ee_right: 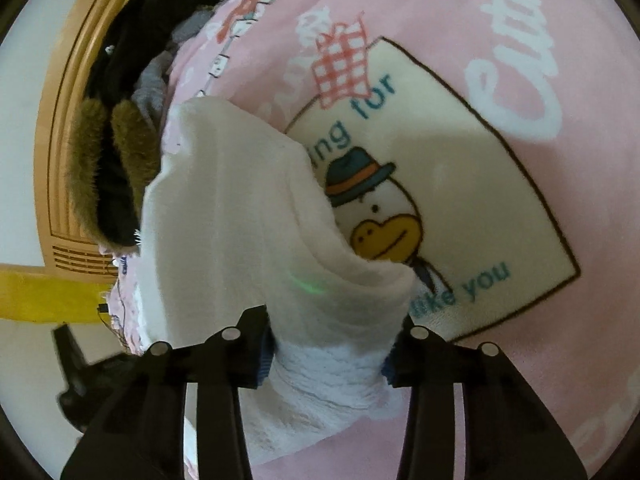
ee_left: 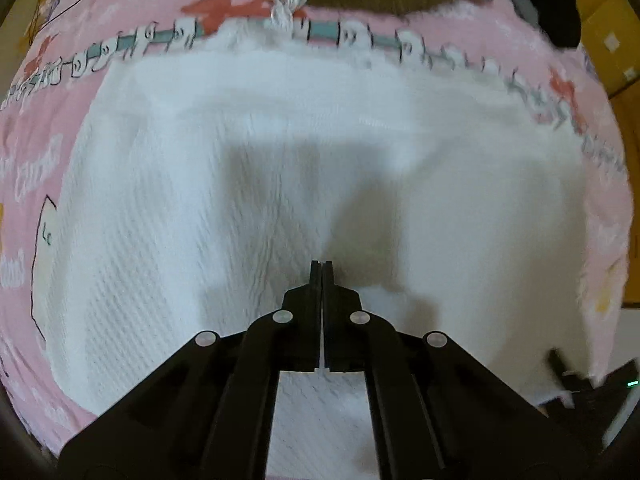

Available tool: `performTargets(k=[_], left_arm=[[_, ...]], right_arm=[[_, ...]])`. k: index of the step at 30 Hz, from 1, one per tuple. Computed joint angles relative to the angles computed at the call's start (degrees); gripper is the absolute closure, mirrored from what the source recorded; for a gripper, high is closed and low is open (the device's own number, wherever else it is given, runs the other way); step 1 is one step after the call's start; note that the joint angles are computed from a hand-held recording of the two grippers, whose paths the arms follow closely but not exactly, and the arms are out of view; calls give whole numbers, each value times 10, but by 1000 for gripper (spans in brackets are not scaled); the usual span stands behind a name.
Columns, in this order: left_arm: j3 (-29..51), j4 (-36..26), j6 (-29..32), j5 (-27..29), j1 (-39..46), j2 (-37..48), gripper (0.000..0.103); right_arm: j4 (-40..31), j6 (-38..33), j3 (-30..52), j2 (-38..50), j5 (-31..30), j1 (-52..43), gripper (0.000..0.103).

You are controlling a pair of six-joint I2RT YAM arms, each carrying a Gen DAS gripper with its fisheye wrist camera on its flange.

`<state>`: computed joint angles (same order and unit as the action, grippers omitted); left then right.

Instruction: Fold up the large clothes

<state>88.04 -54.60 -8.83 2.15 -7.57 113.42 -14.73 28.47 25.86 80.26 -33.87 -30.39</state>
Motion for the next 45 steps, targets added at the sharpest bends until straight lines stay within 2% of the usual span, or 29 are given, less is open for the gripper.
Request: performTargets(k=[3,7,13,17,18,19,20,23,27,29,33,36,40,45], left_arm=[[6,41,16,-15,1,50,103],[49,25,25,-35,-4,86,103],[71,-40,45,50,62,38,103],[94,-149,109,132,147,0,103],[85,-176,126,167,170,-12,103],[63,-180,128,178,175,-27,103],[39,-167,125,178,172,-34,103],[-53,-86,66,197,132,-27,103],[-152,69,23,127,64,-42,103],[-170,85,5,132,66,-56,103],[-165,30,43,215,142,-84,103],[-128,-51,124,241,247,-108,103],[-4,-173,259,215,376,-58,103],[183,-283,335,204,474,52,103]], right_arm=[[-47,-13,13,-65,7,16,68],[-101,-3,49,-154,39,77,72],[-143,26,135,-204,113,235,78],[-152,45,187,-202,182,351,82],[-150,56,199,-197,193,379,84],[-149,67,207,-193,203,399,85],[-148,78,217,-187,215,421,85],[-149,91,244,-168,243,459,86],[-156,85,270,-159,253,482,87],[-165,70,286,-152,262,503,87],[-185,63,325,-146,281,547,88],[-194,34,367,-123,302,599,88],[-170,18,422,-43,319,690,88],[-119,5,475,91,315,773,88]])
